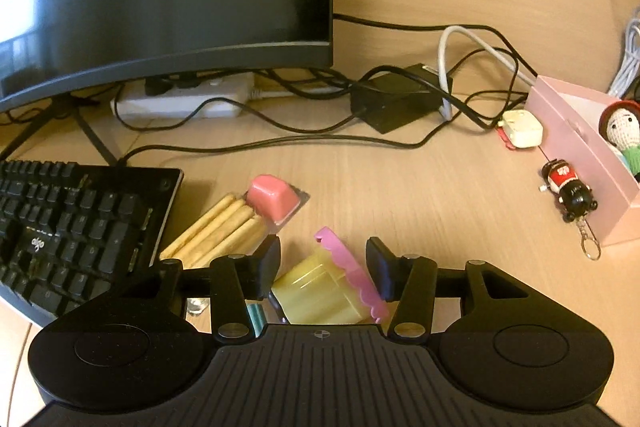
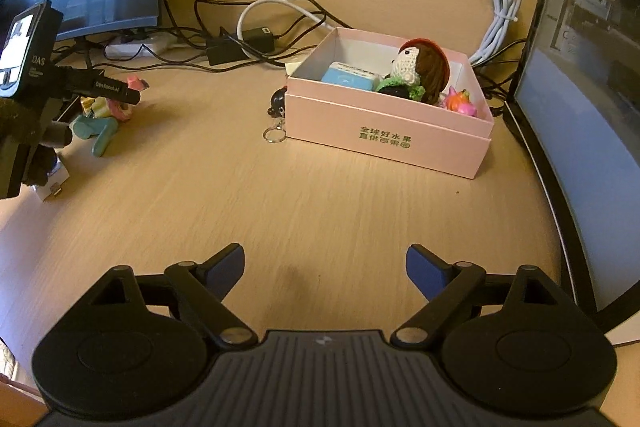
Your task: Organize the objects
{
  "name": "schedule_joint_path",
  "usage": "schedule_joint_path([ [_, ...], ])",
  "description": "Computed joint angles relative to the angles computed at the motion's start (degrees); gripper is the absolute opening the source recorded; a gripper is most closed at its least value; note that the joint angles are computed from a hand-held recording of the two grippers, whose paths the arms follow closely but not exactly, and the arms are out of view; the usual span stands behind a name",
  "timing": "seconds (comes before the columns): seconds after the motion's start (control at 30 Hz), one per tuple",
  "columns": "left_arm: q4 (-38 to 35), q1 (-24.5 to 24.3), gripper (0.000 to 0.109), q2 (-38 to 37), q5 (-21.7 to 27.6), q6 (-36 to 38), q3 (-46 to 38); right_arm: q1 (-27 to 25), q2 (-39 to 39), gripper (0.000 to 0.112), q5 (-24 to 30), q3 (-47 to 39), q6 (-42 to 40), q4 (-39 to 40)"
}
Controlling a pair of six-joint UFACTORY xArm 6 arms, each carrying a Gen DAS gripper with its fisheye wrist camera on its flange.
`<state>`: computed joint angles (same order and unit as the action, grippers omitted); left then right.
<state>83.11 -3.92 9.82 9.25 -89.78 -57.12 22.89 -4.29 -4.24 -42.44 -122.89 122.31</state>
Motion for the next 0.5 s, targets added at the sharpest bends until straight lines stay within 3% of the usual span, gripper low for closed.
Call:
schedule_joint_path([
  [0.13,-8.54,-0.66,0.053,-2.26,1.43,8.99,2.94,0.39,-0.48,0.088,0.85,0.65,-1.33,-0.40],
  [0.23,-9.49,-0.45,0.054,-3.75,2.64,8.69,4.53,0.16,-1.08,0.089,1.67,1.37,-1.23,-0.92],
  [0.33,-15.65,-0.76,0.055,-4.55,4.87,13.60,5.53,0.23,-1.18,0.089,2.13,2.28,4.46,-5.83],
  [0.5,-18.68,1.17,0.051,-5.58,1.57,11.93,7.26,-0.07,-1.88,0.089,3.48,3.22,5.42,-7.17],
])
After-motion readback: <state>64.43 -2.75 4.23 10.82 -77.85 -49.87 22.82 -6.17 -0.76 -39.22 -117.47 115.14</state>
